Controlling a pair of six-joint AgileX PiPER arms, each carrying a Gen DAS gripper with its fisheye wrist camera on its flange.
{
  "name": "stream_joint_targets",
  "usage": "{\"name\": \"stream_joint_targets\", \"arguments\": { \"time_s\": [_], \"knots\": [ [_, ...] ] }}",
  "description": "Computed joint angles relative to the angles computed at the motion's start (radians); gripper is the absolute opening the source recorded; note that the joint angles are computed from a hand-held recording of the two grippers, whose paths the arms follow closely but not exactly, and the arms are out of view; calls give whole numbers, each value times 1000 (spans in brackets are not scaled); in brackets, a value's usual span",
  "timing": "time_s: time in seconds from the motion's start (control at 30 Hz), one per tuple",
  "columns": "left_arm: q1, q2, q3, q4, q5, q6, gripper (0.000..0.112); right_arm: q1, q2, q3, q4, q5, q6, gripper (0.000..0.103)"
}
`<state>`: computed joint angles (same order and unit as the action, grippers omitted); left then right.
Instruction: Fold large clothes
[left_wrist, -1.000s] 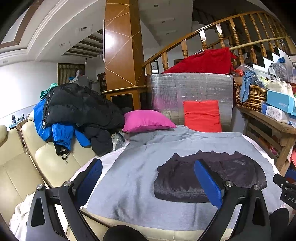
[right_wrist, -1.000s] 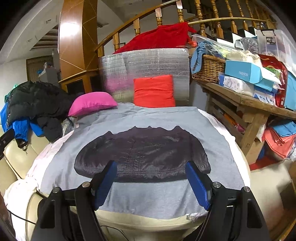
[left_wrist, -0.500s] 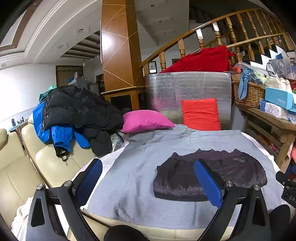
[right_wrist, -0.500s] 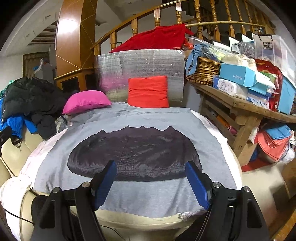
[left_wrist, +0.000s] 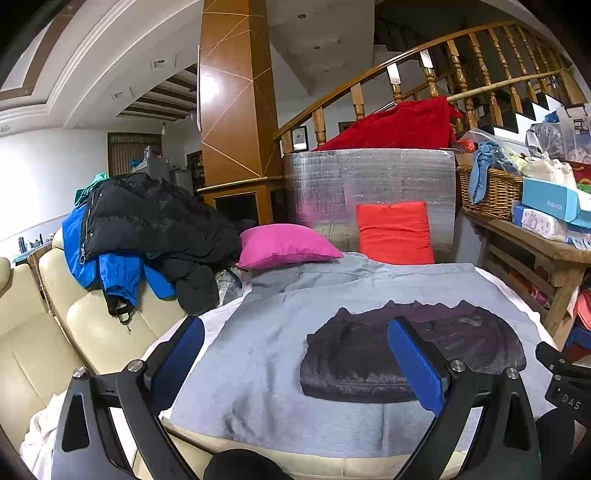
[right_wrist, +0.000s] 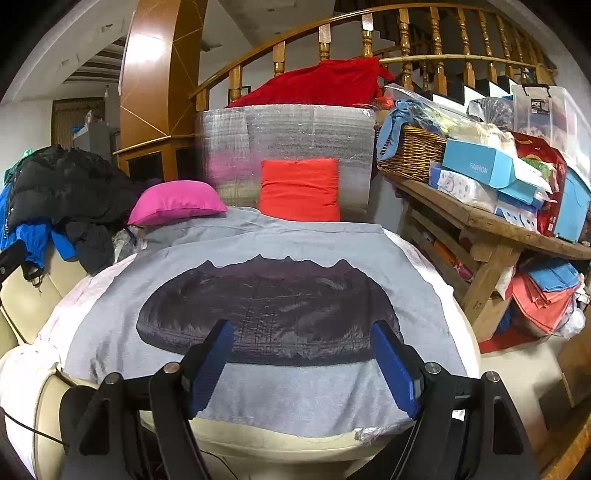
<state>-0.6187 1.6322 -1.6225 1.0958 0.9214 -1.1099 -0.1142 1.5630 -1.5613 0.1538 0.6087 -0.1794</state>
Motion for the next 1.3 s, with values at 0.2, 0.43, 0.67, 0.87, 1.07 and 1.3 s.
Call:
{"name": "stream_joint_targets", "arguments": {
  "time_s": [0.2, 0.43, 0.67, 0.87, 1.07, 1.3],
  "knots": [
    [-2, -6, 8, 10, -5, -4, 99, 22, -3, 8, -44, -9, 37, 79],
    [-9, -8, 10, 11, -12, 5, 99, 22, -3, 9, -82, -12, 73, 79],
    [-4, 10, 0, 15, -18, 6, 99, 36, 17, -8, -111, -10, 86, 79],
    [12, 31, -26, -6, -27, 27, 99, 41, 44, -37, -137, -1, 108, 79],
    [27, 55, -59, -35, -38, 58, 99, 40, 79, -84, -140, 15, 111, 79],
    [40, 76, -90, -63, -47, 82, 99, 49, 115, -127, -157, 35, 113, 79]
  ]
}}
